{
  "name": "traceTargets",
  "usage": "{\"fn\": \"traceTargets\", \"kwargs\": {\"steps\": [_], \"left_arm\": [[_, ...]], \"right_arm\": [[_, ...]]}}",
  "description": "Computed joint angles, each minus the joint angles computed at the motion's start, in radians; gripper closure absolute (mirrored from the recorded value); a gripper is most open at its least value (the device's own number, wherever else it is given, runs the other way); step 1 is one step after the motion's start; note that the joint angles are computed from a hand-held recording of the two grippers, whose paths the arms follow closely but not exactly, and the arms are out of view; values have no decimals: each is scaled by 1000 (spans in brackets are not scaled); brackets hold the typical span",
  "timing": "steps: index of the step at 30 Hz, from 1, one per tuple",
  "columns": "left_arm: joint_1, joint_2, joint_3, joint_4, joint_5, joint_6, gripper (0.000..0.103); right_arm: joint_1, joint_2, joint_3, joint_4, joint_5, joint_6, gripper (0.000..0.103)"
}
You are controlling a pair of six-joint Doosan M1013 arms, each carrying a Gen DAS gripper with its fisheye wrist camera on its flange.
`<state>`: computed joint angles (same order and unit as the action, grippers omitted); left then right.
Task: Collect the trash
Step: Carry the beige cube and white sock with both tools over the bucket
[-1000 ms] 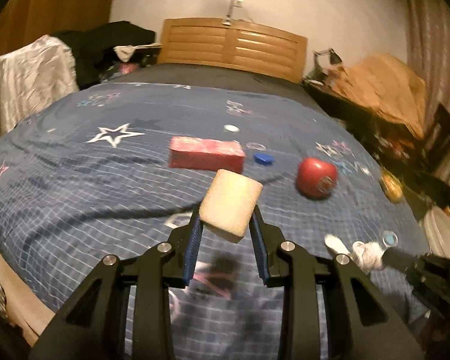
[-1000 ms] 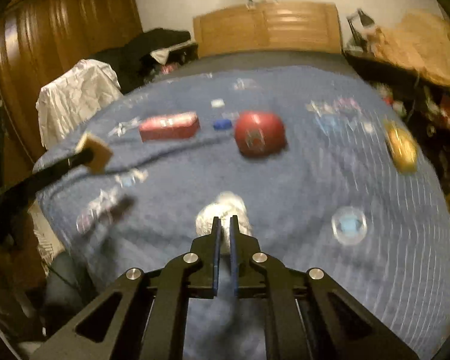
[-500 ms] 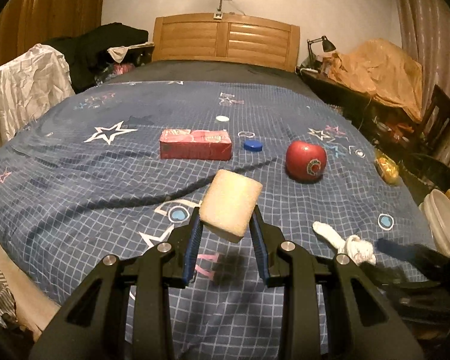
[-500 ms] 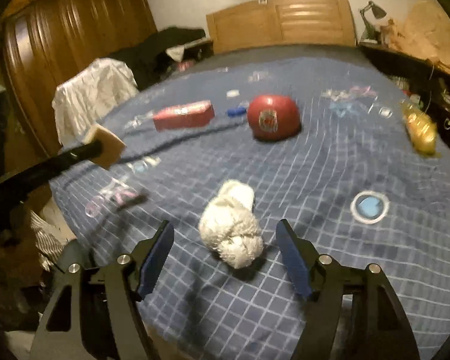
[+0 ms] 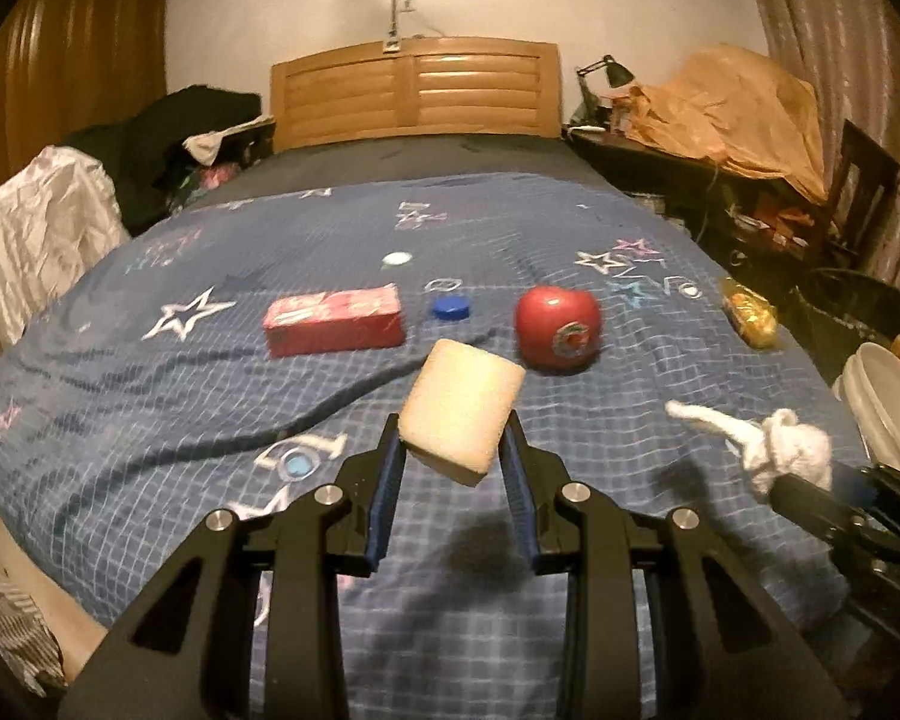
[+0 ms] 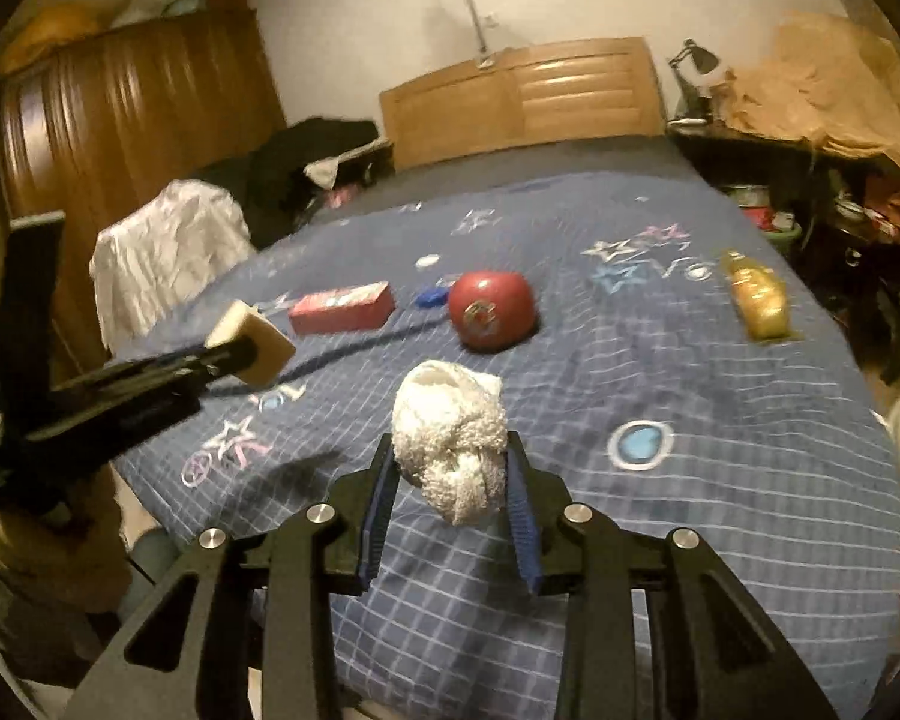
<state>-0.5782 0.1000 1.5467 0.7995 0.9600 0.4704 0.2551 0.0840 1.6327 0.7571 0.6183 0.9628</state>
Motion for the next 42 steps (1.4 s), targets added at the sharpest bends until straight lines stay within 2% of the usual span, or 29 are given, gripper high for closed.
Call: {"fn": "traceTargets", "kwargs": {"steps": [7, 15, 20, 24, 31, 35, 42], "left_arm": [[-38, 69, -103, 4, -12, 77, 73], [-75, 182, -276, -56, -56, 227, 73], [-100, 267, -406, -122, -77, 347, 73], [-121, 335, -507, -202, -100, 472, 73], [-148, 453, -679, -354, -82, 685, 73], [-159, 506, -754, -419, -59, 771, 73], [-172, 573, -837, -504, -22, 882, 73]], "right_arm": [[-79, -57, 34, 8, -49, 15, 67], [-225, -124, 63, -1, -114, 38, 67], [-325, -158, 66, -48, -161, 60, 67], [-399, -163, 57, -99, -173, 103, 66], [-503, -154, 42, -220, -168, 177, 66], [-540, -142, 36, -258, -158, 215, 66], [-548, -115, 41, -317, -156, 278, 66]]}}
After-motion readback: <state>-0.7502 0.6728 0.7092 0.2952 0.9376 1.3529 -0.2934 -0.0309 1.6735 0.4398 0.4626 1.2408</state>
